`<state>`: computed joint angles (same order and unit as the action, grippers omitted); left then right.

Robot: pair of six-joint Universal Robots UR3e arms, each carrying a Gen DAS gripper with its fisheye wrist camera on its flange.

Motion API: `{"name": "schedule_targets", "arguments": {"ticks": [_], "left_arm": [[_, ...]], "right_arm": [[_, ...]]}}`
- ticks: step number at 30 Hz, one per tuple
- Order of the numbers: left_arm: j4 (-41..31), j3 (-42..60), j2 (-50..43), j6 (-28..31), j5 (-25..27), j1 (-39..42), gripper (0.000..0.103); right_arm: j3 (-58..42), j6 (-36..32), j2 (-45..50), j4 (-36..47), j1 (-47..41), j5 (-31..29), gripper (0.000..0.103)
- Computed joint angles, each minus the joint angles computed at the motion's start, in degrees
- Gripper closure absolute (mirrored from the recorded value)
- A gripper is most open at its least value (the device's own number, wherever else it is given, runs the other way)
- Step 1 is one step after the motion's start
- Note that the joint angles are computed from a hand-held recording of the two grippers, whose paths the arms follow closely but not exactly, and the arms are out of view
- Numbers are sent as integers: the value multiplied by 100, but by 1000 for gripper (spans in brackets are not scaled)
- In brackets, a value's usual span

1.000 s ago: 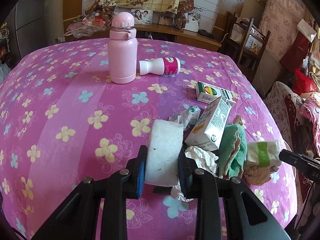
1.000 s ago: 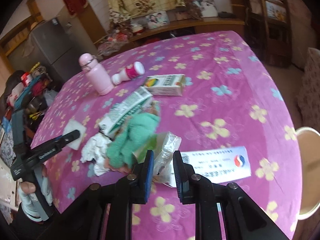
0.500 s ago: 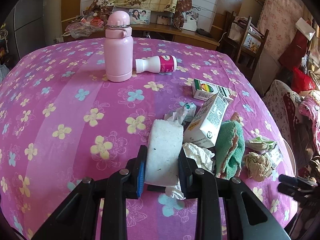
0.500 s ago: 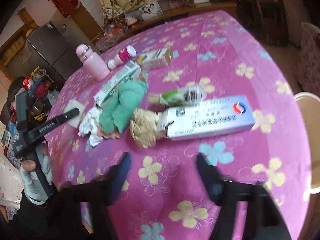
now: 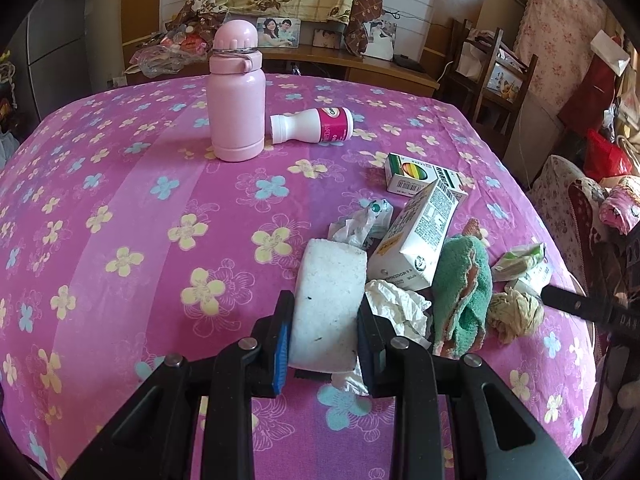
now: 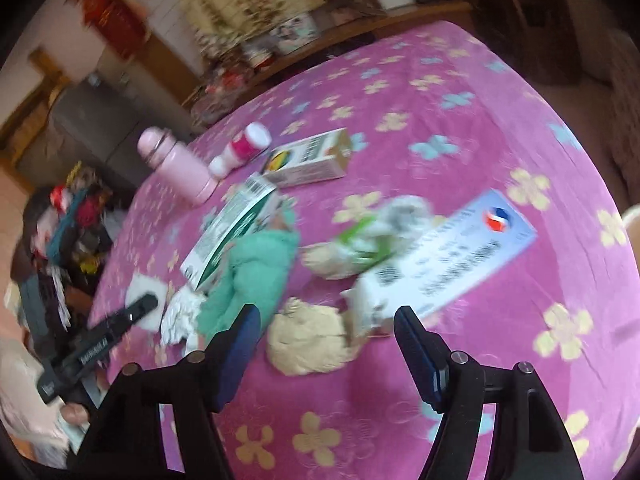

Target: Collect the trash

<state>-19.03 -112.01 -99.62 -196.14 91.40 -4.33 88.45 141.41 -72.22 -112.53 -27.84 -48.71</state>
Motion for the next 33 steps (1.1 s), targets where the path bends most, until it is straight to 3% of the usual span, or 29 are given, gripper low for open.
{"name": "schedule_targets", "arguments": {"ticks": [4, 6, 9, 15, 21, 33], "left_arm": [[4, 11, -8, 1, -14, -52, 73], [20, -41, 54, 23, -38, -80, 73], [14, -144, 233, 132, -140, -111, 73], [-174, -106, 519, 118, -290, -251, 73], [-337, 294, 454, 5, -279, -654, 73], [-794, 1662, -470, -271, -51, -1679, 73]], "right_arm": [[654, 26, -231, -1015, 462, -516, 29], [1273, 78, -454, -1991, 597, -737, 32], [1626, -104, -657, -2345, 597, -899, 66], [1808, -927, -1357, -1074, -177, -155, 69], [1327, -2349, -1916, 1665, -1127, 686, 69], [553, -3443, -1895, 3642, -2161, 1017, 69]]}}
